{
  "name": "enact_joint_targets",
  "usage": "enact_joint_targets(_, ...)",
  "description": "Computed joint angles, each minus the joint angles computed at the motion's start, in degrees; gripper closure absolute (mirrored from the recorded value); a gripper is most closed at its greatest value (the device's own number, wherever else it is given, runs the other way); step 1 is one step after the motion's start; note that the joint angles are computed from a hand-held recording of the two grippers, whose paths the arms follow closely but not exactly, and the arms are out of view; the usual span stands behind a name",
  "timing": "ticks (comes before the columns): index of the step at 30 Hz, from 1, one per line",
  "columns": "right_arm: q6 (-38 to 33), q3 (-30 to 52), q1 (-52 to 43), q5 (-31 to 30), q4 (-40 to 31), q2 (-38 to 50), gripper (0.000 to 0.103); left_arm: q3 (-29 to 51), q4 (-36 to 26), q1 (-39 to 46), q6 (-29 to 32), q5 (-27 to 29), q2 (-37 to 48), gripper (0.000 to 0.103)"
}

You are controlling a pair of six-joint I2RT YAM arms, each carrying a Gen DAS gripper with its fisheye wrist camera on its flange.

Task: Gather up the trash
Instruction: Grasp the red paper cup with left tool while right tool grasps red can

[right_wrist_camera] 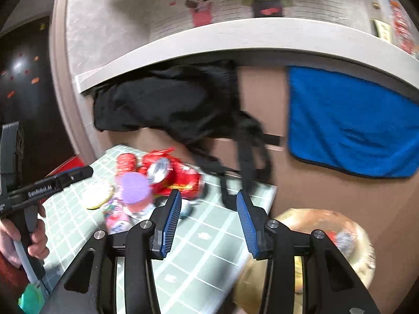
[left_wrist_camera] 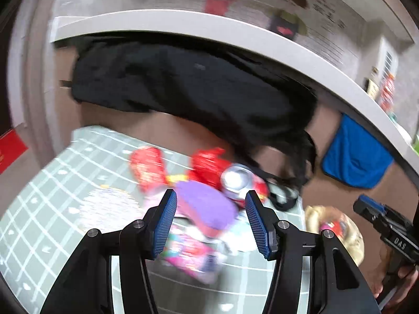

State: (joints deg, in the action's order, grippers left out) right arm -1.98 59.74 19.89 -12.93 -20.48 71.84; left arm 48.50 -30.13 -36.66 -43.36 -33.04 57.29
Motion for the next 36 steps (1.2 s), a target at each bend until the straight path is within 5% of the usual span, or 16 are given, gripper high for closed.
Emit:
enact_joint_targets(9,0.9,4.1,10.8,7.4,4.5,8.9,0.061,-8.9,5.6,20.0,6.0,15.9,-7.7,0.042)
enact_joint_targets(19,0.1,5.9,9.1,4.9,5.7,17.0,0.061,1.5,15.6,33.3,10.8,28.3,17.7,0.041)
enact_joint_targets(28,0.1,5.9,5.2,0.9,7.7,20.9,0.061,13.7,12.7,38.1,6.1,31.3,35.3,0.041)
enact_joint_targets(36,-0.8,18.8,10.5,1.3,7.5,30.7,0.061,13.7,13.9,38.1,7.3,32.0,37.0,0.040)
